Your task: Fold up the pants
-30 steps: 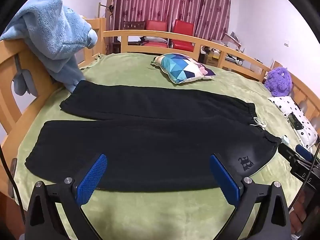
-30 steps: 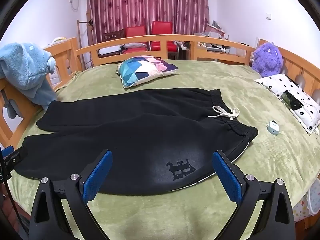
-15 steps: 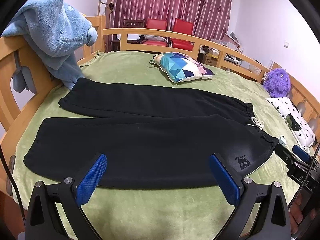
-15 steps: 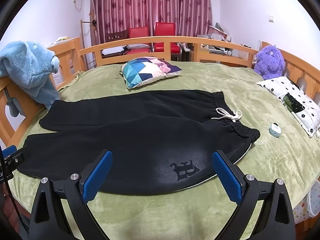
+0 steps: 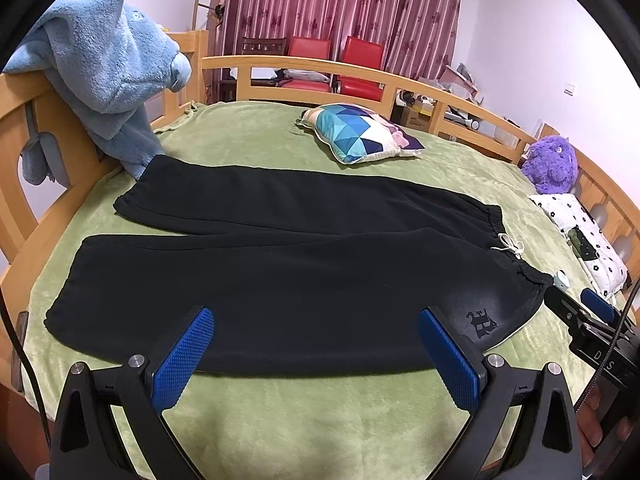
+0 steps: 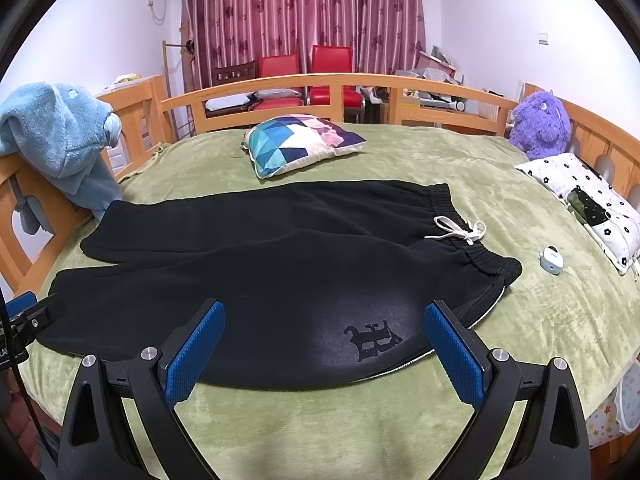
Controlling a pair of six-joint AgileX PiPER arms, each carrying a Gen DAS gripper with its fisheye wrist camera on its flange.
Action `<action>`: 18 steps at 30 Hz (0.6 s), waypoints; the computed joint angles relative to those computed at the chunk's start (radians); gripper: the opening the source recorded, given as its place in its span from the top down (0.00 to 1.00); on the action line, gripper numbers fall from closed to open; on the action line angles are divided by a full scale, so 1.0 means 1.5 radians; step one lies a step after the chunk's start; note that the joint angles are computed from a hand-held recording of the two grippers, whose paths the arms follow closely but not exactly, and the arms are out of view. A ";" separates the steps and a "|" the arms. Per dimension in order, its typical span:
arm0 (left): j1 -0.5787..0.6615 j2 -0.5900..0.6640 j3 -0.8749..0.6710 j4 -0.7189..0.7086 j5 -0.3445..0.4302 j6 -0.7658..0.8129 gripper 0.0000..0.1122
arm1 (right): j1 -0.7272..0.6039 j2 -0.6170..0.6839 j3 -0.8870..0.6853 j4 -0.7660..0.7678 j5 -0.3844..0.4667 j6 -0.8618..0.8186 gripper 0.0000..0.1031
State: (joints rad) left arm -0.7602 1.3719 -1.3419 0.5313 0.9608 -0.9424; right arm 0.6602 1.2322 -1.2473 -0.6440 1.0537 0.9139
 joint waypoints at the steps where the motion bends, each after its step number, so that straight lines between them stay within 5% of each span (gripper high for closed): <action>1: -0.001 -0.002 0.001 0.000 -0.001 -0.001 0.08 | 0.001 0.001 -0.002 0.000 0.002 0.000 0.04; 18: -0.011 -0.008 0.004 0.003 -0.007 -0.009 0.08 | 0.028 0.002 -0.017 -0.019 0.018 0.014 0.04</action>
